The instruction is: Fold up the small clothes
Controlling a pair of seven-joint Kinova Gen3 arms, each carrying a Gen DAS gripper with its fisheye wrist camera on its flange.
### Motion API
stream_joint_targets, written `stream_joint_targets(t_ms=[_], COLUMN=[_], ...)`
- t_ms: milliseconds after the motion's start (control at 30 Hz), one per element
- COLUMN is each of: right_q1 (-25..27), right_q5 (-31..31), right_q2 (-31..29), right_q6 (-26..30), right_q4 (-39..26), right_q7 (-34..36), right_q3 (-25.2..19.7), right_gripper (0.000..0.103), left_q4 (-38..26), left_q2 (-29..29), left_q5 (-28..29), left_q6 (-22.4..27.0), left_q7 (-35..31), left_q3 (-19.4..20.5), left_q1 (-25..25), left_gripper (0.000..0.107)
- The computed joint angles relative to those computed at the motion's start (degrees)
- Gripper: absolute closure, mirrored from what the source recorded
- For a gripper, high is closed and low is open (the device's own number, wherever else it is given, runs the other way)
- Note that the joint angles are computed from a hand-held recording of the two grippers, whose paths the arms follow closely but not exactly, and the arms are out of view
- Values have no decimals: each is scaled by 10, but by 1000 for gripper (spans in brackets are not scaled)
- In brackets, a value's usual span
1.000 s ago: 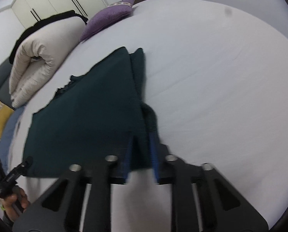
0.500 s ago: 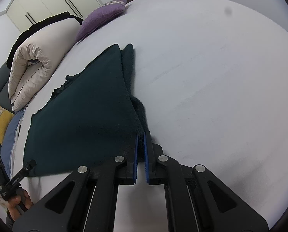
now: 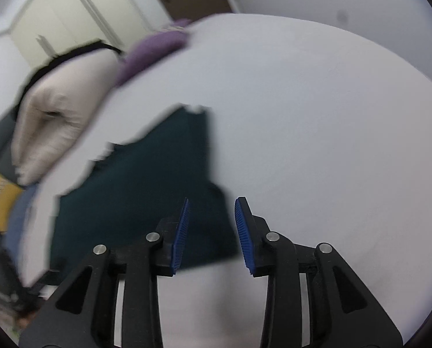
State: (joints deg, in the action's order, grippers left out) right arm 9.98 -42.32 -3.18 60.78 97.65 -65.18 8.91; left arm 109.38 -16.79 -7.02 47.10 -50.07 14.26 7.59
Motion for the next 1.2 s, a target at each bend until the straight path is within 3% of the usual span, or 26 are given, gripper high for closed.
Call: stream_joint_targets(t_ms=[133, 233, 267, 333, 400, 467, 500, 533, 600, 633, 700, 833, 967, 1200], right_q1=[19, 4, 15, 63, 113, 132, 138, 149, 174, 180, 187, 148, 159, 141], right_q5=[-93, -131, -143, -188, -217, -209, -195, -191, -172, -169, -167, -148, -147, -128], right_q2=[65, 121, 138, 153, 155, 138, 125, 120, 111, 112, 140, 216, 239, 280], right_q6=[77, 60, 54, 71, 94, 92, 85, 87, 72, 69, 90, 141, 136, 170], right_q4=[-32, -15, -4, 20, 39, 47, 45, 39, 21, 10, -31, -116, -123, -172], right_q7=[61, 75, 72, 84, 118, 127, 120, 117, 88, 78, 60, 13, -9, -53], right_q3=[-46, -41, -38, -44, -47, -28, -14, -12, -22, -22, -32, -27, -79, -109], right_gripper=[71, 71, 71, 82, 83, 83, 73, 72, 49, 46, 45, 45, 46, 48], left_q4=[-2, -1, 0, 4, 9, 6, 4, 2, -6, -11, -23, -43, -57, -59], left_q2=[11, 9, 7, 3, -3, -5, -8, -11, -10, -5, 10, 41, 76, 101], left_q5=[-24, -22, -17, -8, 1, 8, 10, 9, 15, 20, 22, 35, 85, 121], left_q6=[7, 9, 8, 7, 1, 1, -2, -6, -15, -18, -23, -44, -63, -84], left_q7=[21, 14, 9, -1, -9, -12, -11, -10, -15, -20, -22, -33, -74, -102], left_q3=[21, 11, 4, -6, -14, -17, -16, -13, -13, -15, -12, -20, -49, -65], left_q1=[-2, 7, 10, 11, 10, 6, 4, 2, 1, 3, 1, 11, 29, 36], left_gripper=[33, 33, 33, 33, 33, 33, 33, 33, 33, 33, 33, 33, 33, 33])
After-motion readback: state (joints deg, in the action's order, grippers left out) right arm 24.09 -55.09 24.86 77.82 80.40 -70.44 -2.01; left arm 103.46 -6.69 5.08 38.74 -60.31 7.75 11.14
